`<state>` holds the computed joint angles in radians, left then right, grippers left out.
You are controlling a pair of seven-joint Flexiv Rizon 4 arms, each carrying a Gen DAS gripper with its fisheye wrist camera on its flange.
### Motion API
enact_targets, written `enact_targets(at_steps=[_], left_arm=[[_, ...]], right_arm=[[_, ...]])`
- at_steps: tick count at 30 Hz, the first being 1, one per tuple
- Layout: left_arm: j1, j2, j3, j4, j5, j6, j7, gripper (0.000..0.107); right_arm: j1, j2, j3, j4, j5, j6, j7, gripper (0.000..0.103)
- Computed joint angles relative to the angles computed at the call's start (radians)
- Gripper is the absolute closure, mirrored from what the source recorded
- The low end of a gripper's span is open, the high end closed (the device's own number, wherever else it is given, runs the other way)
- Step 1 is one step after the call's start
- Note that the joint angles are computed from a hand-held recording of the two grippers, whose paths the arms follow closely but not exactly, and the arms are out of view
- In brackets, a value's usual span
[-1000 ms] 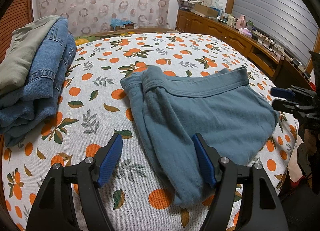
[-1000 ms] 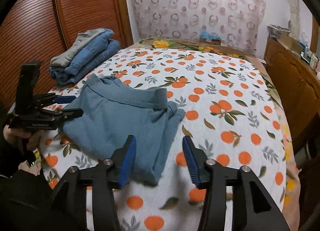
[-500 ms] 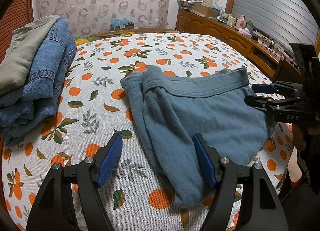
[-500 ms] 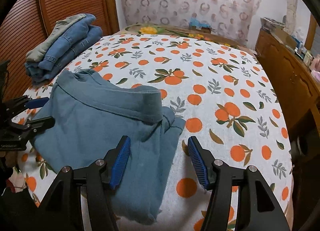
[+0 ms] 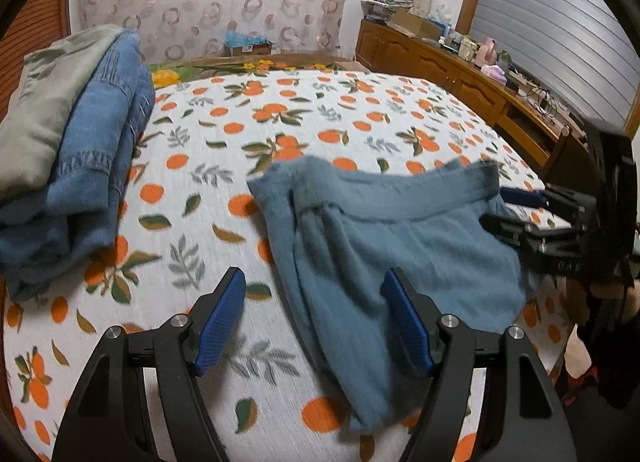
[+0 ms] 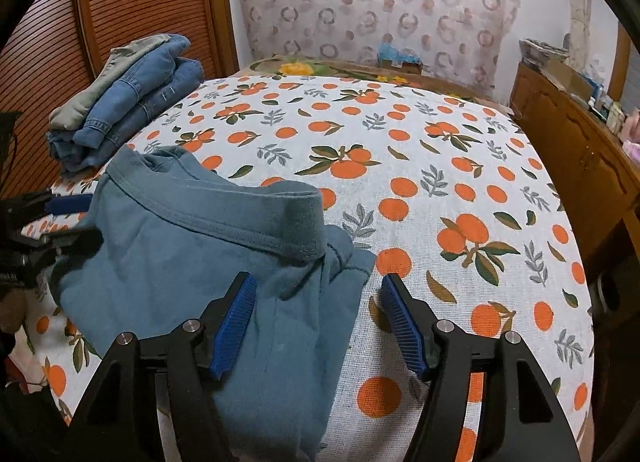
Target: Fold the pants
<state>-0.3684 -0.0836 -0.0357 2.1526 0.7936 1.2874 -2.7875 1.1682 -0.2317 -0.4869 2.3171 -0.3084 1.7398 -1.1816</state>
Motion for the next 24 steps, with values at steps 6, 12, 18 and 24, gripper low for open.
enact_targets(at_steps=[6, 12, 18, 24], left_arm=[[0.022, -0.018, 0.010, -0.015, -0.042, 0.032, 0.054, 0.036], [0.029, -0.060, 0.031, -0.026, -0.112, 0.065, 0.128, 0.045], [0.020, -0.097, 0.071, -0.004, -0.194, 0.154, 0.178, 0.045], [-0.038, -0.122, 0.140, -0.020, -0.195, 0.188, 0.151, 0.045]], right_arm=[[0.015, -0.003, -0.010, 0.001, 0.017, 0.006, -0.007, 0.034], [0.008, -0.004, 0.002, -0.001, 0.030, 0.008, -0.016, 0.034], [-0.024, -0.003, 0.038, -0.005, 0.042, 0.010, -0.022, 0.034], [-0.106, -0.003, 0.123, -0.019, 0.033, 0.003, -0.015, 0.034]])
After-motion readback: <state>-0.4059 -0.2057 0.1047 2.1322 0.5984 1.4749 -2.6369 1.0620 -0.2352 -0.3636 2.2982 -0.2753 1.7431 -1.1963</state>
